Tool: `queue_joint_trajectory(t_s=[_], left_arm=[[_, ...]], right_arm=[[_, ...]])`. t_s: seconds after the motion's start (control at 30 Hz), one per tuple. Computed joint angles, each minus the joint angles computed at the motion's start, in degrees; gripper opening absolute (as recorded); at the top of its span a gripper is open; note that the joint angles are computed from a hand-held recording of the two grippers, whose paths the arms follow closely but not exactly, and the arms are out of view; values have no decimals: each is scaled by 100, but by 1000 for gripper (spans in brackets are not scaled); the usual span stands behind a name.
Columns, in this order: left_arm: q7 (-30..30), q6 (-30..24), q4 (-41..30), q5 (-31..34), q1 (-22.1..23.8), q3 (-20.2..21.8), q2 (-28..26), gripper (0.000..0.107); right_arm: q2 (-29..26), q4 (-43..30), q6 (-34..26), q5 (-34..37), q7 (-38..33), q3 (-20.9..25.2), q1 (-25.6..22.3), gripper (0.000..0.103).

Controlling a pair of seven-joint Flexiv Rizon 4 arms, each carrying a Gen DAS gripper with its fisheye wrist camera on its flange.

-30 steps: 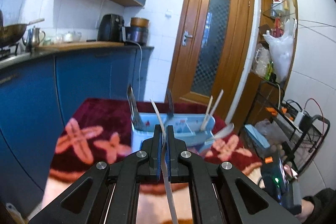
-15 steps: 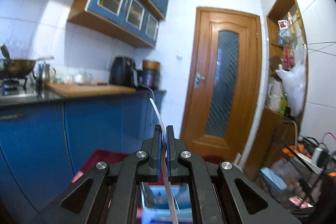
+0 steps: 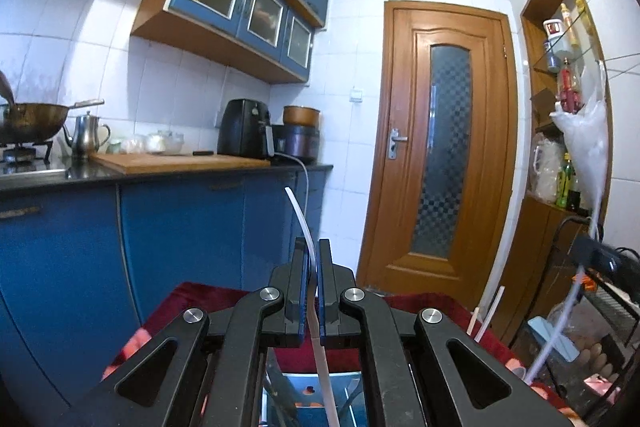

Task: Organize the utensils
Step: 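Lower the fork and chopstick into the caddy and open both tools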

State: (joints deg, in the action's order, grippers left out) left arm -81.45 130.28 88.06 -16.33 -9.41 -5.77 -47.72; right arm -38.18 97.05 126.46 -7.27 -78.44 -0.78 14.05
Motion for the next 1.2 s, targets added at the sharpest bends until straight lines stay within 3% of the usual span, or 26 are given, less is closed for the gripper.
queue_joint_trajectory(t_s=[0.17, 0.33, 0.43, 0.5, 0.53, 0.77, 1.2], left_arm=[[126, -109, -89, -31, -52, 37, -125, 3], [123, -365, -13, -148, -53, 20, -114, 4], [-42, -617, 94, 105, 150, -157, -24, 15], [-121, -686, 167, 111, 149, -133, 31, 31], [-154, -649, 209, 82, 117, -88, 56, 32], [-361, -559, 566, 373, 171, -125, 380, 32], [-654, -170, 1957, 653, 106, -4, 1434, 32]], right_arm=[[-317, -347, -289, 17, -14, -85, 113, 6], [-383, -302, -866, -486, 208, 186, -148, 6], [-409, -254, -1022, -1005, 492, 681, -601, 7], [-375, -114, -882, -1069, 570, 696, -643, 15], [-353, -57, -789, -1123, 613, 728, -687, 20], [94, 564, -167, -1067, 644, 547, -568, 22], [1207, 1962, 464, -678, 286, 491, -325, 31]])
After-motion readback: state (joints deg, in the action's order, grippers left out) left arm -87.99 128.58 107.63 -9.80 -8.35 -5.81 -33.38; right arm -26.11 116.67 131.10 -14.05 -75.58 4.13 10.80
